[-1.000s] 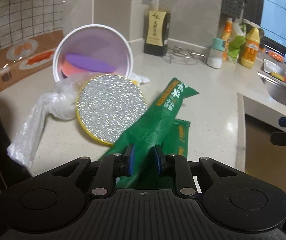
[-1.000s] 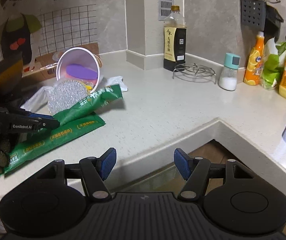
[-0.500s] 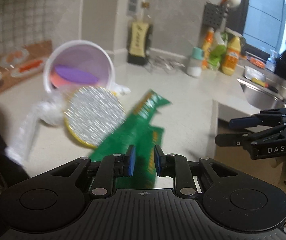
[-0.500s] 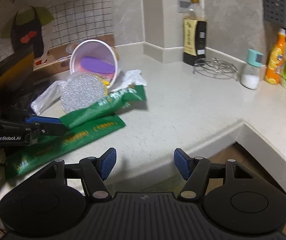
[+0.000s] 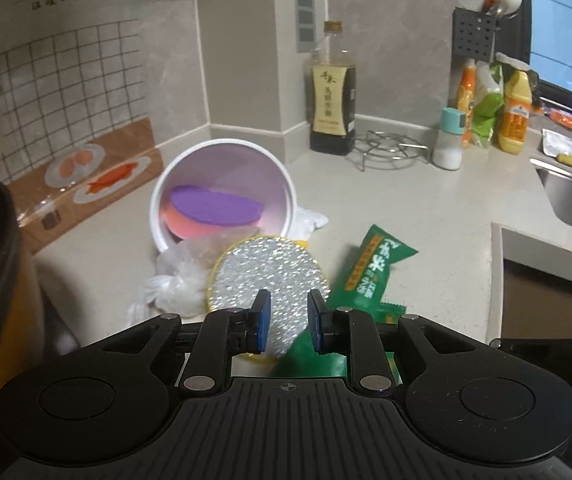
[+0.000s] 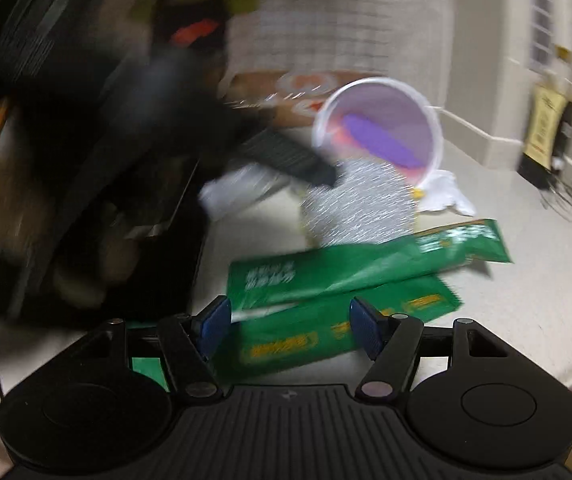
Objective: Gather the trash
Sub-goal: 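Grasp the green snack packet with the left tool, then grasp the silver scrubber pad by its yellow rim with the right tool and lift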
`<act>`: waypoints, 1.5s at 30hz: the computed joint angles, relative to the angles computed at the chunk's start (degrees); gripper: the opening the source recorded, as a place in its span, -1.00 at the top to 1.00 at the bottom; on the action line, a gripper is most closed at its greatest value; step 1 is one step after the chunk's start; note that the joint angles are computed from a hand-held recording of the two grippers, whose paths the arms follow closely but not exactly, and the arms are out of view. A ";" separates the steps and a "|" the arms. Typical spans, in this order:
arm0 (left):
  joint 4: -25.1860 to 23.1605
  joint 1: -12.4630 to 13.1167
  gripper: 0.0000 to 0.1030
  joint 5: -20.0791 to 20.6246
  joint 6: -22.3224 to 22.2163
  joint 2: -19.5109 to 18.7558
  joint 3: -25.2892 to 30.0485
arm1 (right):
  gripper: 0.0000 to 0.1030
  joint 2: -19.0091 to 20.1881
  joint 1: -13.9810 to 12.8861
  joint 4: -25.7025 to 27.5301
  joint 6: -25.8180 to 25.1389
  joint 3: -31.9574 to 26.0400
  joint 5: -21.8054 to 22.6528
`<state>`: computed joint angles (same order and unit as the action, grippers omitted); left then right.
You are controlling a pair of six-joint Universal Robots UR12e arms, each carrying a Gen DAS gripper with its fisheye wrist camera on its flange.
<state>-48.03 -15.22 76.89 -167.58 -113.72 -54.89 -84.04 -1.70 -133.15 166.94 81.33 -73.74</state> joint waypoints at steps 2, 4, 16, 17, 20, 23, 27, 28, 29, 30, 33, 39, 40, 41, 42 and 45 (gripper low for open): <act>0.27 0.04 0.55 -1.05 -0.49 -0.18 -0.23 | -0.28 -0.14 0.64 -0.93 -3.68 0.82 -3.50; -0.33 0.23 0.55 -3.28 -0.67 -0.75 0.16 | -0.28 -0.40 0.80 -3.40 -6.08 1.97 -7.84; -8.69 0.94 0.55 -7.14 2.19 -0.67 0.23 | -0.28 -1.50 -4.74 -0.39 5.82 1.73 -7.89; -8.89 1.40 0.55 -9.01 2.21 0.18 -0.82 | -0.28 -1.80 -4.85 -0.56 5.54 1.94 -7.57; -9.49 2.12 0.55 -13.00 5.24 2.43 -3.73 | -0.29 -1.80 -5.55 -0.03 5.26 1.54 -5.89; -8.88 0.60 0.51 -7.08 10.64 3.80 -5.97 | -0.29 -1.25 -6.17 0.38 6.61 0.55 -4.96; -7.34 -0.65 0.40 -3.03 15.49 4.51 -8.06 | -0.29 -1.18 -6.55 0.88 8.23 0.38 -3.53; -7.54 -0.67 0.39 -3.19 15.84 4.54 -8.17 | -0.29 -1.33 -6.58 1.05 8.04 0.58 -3.38; -7.90 -0.65 0.37 -3.59 16.36 4.63 -8.39 | -0.29 -1.50 -6.51 1.17 7.64 0.81 -3.50; -7.73 -0.67 0.28 -3.95 16.94 4.78 -8.78 | -0.29 -1.61 -6.45 1.25 7.24 0.96 -3.66; -6.76 -0.86 0.27 -3.48 17.42 5.13 -9.59 | -0.29 -1.70 -6.37 1.51 6.67 1.06 -3.92; -8.35 -0.24 0.27 -5.12 14.62 5.04 -9.15 | -0.29 -1.34 -6.45 1.47 7.66 0.58 -3.61; -7.87 -0.18 0.27 -5.39 14.41 5.21 -9.52 | -0.29 -1.21 -6.51 1.42 8.03 0.39 -3.26; -7.12 -0.15 0.27 -5.43 14.54 5.52 -10.15 | -0.30 -1.06 -6.58 1.22 8.58 0.17 -2.91; -6.75 -0.08 0.35 -5.67 14.48 5.78 -10.55 | -0.30 -0.85 -6.65 1.00 9.13 -0.13 -2.64; -7.16 0.79 0.63 -9.12 11.78 6.54 -11.03 | -0.31 0.32 -6.56 0.51 10.35 -1.96 -2.25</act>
<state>-55.19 -14.44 67.78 -155.80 -107.18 -65.92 -83.72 -8.26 -132.64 177.29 79.37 -75.99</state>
